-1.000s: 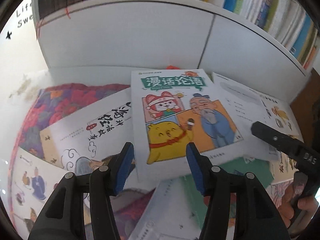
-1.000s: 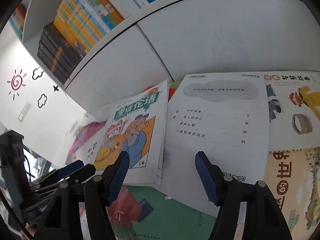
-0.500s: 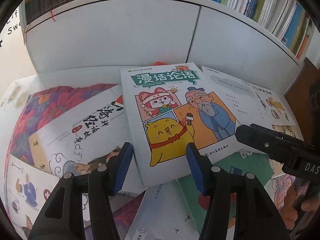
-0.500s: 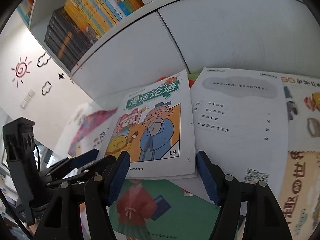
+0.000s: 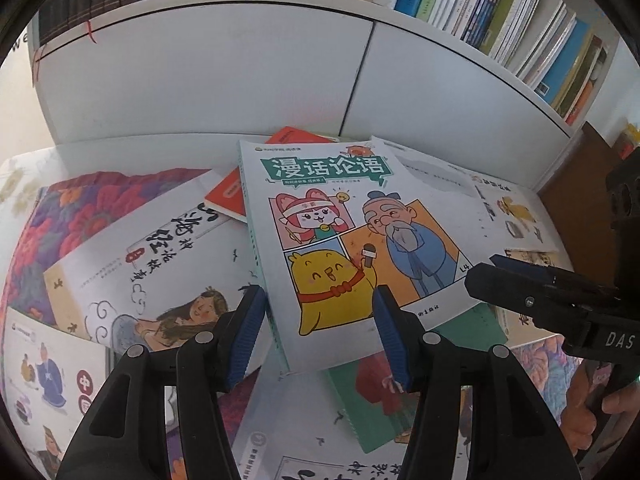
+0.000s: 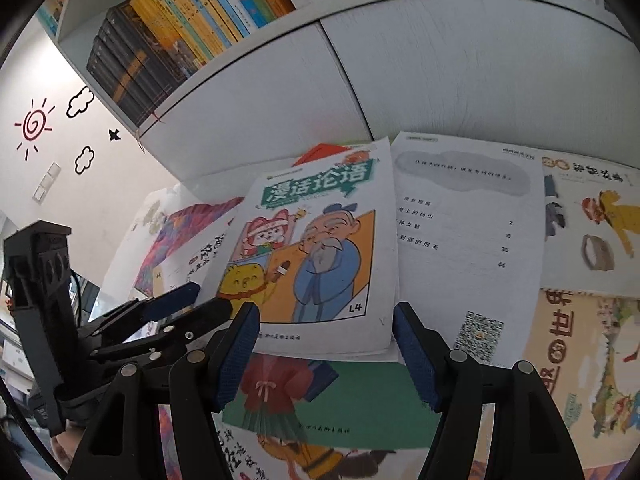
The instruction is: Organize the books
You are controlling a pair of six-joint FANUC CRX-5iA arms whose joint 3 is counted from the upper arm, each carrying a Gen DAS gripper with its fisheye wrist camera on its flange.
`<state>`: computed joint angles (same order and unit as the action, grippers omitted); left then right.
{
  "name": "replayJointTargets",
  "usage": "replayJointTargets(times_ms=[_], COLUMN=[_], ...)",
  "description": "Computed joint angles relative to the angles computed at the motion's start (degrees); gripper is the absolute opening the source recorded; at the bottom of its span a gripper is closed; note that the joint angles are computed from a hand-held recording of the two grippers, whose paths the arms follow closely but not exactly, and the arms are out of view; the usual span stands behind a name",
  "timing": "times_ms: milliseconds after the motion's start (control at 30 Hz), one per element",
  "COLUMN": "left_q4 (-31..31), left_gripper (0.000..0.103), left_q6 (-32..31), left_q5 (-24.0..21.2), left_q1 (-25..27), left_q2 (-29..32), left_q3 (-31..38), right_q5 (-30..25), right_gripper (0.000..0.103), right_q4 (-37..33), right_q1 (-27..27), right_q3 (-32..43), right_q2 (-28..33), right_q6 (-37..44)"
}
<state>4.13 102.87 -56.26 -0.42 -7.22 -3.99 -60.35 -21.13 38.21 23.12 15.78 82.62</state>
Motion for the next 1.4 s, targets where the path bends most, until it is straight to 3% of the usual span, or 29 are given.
replayJointTargets(times_ms=[600, 667, 733, 800, 967, 1067, 1200, 1400], left_q4=[-1.3, 6.2, 13.6, 9.7, -1.1, -3.7, -5.3, 1.2], left_gripper=[0.052, 0.052, 0.044, 0.045, 0.045, 0.050, 0.050, 0.050], left_q6=[1.6, -4.1, -8.3, -7.2, -0.1, 3.0, 4.3, 1.6], left_q5=[-1.6, 1.6, 2.2, 1.4, -3.8, -4.5, -5.6, -3.4], left_q1=[-1.6, 0.1, 1.3, -0.2, -3.5, -2.3, 0.4, 6.6], left_q2=[0.9, -0.7, -1.1, -1.2, -0.7, -1.5, -1.5, -2.9], left_q3=[2.0, -1.5, -3.7, -2.0, 2.8, 3.2, 3.2, -1.4], right_q5=[-1.5, -1.4, -2.5, -3.4, -2.1, -0.9, 1.2, 6.3], right_gripper=[0.068, 0.068, 0.068, 0.065, 0.065, 0.065, 0.065, 0.065], right_q4=[5.6, 6.1, 1.9, -2.2, -0.4, 1.0, -3.9, -10.3], right_q1=[2.0, 2.4, 1.4, 0.4, 0.4, 0.1, -2.7, -5.4], right_q3=[0.1, -0.5, -0.4, -0.6, -4.8, -6.8, -7.3, -7.5], right_q2=[0.0, -0.7, -1.4, -2.4, -5.2, -6.3, -6.9, -5.8], right_q6=[-4.2, -4.3, -2.0, -0.1, -2.2, -4.9, -4.7, -6.6])
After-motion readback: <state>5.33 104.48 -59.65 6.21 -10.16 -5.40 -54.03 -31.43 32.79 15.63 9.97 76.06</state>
